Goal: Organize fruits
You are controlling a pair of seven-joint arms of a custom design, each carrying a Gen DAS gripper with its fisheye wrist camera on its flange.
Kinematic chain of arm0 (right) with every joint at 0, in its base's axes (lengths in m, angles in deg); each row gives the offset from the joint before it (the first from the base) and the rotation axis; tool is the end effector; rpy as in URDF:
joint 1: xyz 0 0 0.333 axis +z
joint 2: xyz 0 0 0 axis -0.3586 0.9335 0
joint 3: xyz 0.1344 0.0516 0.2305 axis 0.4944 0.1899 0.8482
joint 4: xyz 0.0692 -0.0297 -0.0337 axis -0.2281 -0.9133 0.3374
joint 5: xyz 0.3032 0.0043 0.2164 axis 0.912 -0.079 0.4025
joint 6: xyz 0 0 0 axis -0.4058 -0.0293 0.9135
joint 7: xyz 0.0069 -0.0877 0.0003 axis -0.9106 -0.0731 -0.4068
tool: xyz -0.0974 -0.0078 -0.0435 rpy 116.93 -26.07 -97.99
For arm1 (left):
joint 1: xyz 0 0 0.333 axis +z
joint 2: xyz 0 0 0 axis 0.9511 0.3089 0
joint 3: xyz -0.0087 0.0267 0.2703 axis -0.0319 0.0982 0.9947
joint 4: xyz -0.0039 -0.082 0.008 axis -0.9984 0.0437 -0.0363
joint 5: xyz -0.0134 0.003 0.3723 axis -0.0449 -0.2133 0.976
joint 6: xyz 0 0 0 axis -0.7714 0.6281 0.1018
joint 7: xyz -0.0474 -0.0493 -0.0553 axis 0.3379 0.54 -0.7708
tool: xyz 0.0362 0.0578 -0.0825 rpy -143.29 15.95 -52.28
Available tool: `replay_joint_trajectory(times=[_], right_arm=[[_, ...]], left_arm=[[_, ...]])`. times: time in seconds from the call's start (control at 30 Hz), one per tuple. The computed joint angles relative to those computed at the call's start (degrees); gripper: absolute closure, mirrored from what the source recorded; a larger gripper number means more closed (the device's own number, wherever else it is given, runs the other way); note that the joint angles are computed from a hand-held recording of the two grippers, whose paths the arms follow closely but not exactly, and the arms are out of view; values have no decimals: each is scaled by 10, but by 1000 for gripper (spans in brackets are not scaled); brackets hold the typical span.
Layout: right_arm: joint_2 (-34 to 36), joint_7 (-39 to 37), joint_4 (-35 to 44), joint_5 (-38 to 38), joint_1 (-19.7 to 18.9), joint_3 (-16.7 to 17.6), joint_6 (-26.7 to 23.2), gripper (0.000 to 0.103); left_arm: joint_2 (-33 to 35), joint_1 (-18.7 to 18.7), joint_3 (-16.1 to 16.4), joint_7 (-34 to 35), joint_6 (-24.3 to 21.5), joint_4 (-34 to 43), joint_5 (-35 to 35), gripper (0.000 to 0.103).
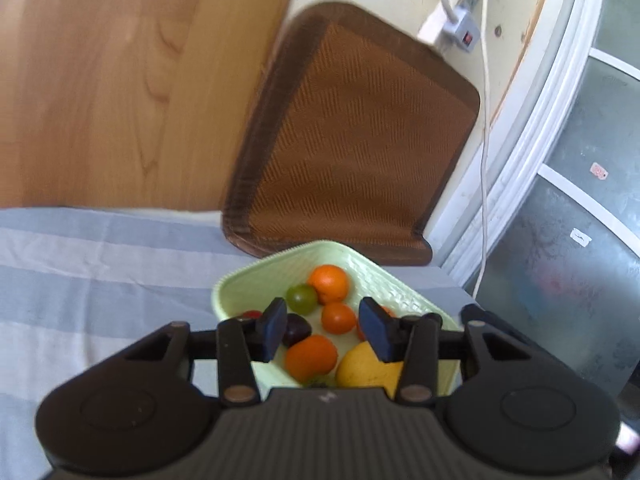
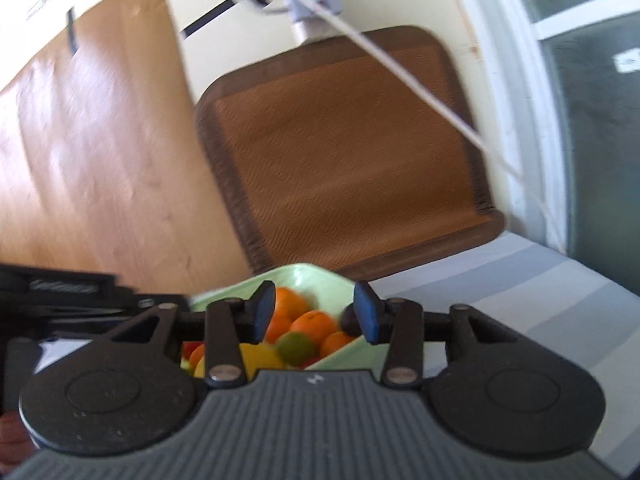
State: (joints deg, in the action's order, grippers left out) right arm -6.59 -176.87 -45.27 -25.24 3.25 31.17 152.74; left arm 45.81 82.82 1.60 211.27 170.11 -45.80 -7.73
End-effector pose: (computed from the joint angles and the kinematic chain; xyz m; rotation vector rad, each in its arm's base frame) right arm 0.6373 0.2505 0.4548 -1.0428 1.6631 -0.8532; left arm 0.7421 -0.0199 0.4696 -1.4590 2.0773 -1.4628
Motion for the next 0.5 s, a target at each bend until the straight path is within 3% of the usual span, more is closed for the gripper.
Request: replay_joint_trajectory(times=[0.03, 0.1, 0.17, 0.23, 0.3, 0.33, 0.37, 0.43, 0.5], right_arm=[[-13, 16, -17, -8, 8, -3, -21, 57], [-39, 23, -52, -3, 16, 4, -67, 57], [-69, 46, -90, -6, 20, 18, -97, 57], [-102, 86, -135, -21, 22, 35, -113, 56], [-132, 110, -177, -26, 23, 59, -124, 54], [-146, 117, -197, -30, 23, 71, -127, 53], [-158, 120, -215, -32, 22, 82, -130, 51], [-169, 100, -231, -17, 18, 101, -127, 44], [-170, 66, -230, 5, 17, 116, -118, 43]], left_arm=[[-33, 10, -3, 22, 25, -49, -12, 61], [-99, 22, -4, 69, 82, -145, -41, 46], [-156, 38, -8, 128, 115, -224, -91, 42], [-202, 47, -2, 172, 121, -284, -132, 40], [-241, 50, 9, 197, 119, -335, -165, 29], [-258, 51, 15, 204, 114, -356, -181, 11], [-276, 52, 20, 220, 112, -378, -204, 2], [-311, 49, 29, 268, 119, -420, -253, 0], [-340, 41, 41, 307, 121, -454, -283, 0]])
